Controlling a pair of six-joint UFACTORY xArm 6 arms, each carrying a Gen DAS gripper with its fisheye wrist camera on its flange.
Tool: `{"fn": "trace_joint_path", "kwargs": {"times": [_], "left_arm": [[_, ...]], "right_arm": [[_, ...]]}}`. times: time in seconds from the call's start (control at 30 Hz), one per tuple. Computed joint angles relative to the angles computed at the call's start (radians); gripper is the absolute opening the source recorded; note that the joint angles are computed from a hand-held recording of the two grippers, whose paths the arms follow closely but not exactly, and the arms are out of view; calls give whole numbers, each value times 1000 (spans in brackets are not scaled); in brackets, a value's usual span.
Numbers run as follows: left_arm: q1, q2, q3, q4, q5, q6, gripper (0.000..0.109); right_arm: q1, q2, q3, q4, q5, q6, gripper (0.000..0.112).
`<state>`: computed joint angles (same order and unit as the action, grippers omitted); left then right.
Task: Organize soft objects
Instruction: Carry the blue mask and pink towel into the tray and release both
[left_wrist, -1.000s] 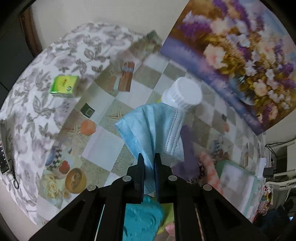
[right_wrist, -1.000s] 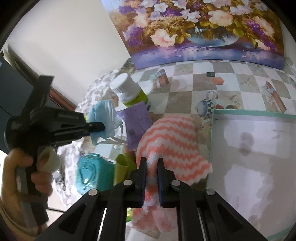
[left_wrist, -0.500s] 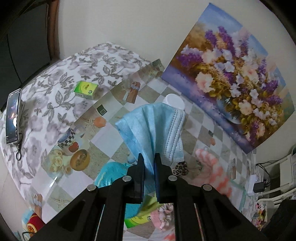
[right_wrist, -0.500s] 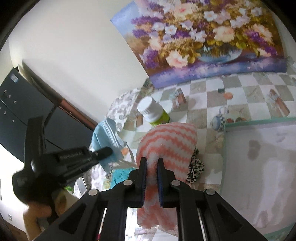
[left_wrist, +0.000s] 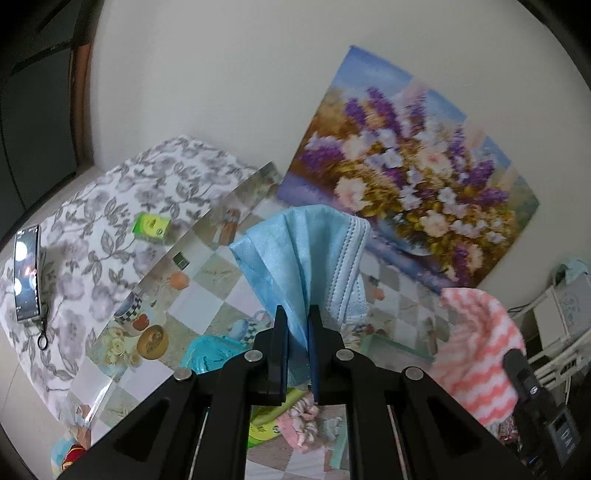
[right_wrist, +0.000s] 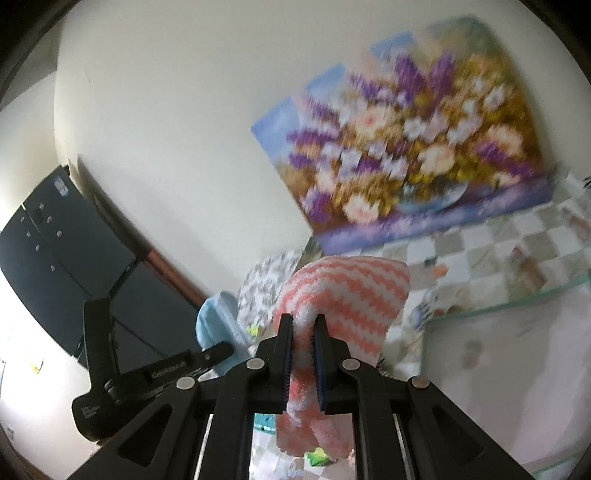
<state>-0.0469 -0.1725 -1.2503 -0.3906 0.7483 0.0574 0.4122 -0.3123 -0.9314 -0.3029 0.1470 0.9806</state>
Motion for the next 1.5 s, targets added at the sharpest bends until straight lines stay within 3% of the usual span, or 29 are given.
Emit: {"fn": "trace_joint_path", "kwargs": {"times": [0.23, 0.43, 0.6, 0.67, 0.77, 0.97, 1.13, 1.5], "left_arm": [[-51, -69, 36, -58, -14, 85, 9], [-129, -103, 60, -31, -23, 112, 9], [-208, -98, 65, -11, 19, 138, 9], [-241, -97, 75, 16, 22, 136, 9], [-283, -82, 79, 32, 46, 145, 9], [-345, -41, 86, 59, 103, 137, 9], [-370, 19, 80, 112, 149, 97, 9], [-399, 92, 92, 180, 202, 30, 9]], "right_arm": [[-66, -182, 79, -250, 20, 217, 11], [-116, -308, 147, -233, 4, 201, 11], [-150, -397, 200, -253, 26, 233, 11], [-160, -426, 216, -249, 61, 242, 11], [-169, -458, 221, -249, 193, 292, 11], [-175, -443, 188, -204, 493, 327, 12], [-232, -427, 225, -102, 518, 286, 13], [-252, -280, 207, 41, 554, 157, 13]]}}
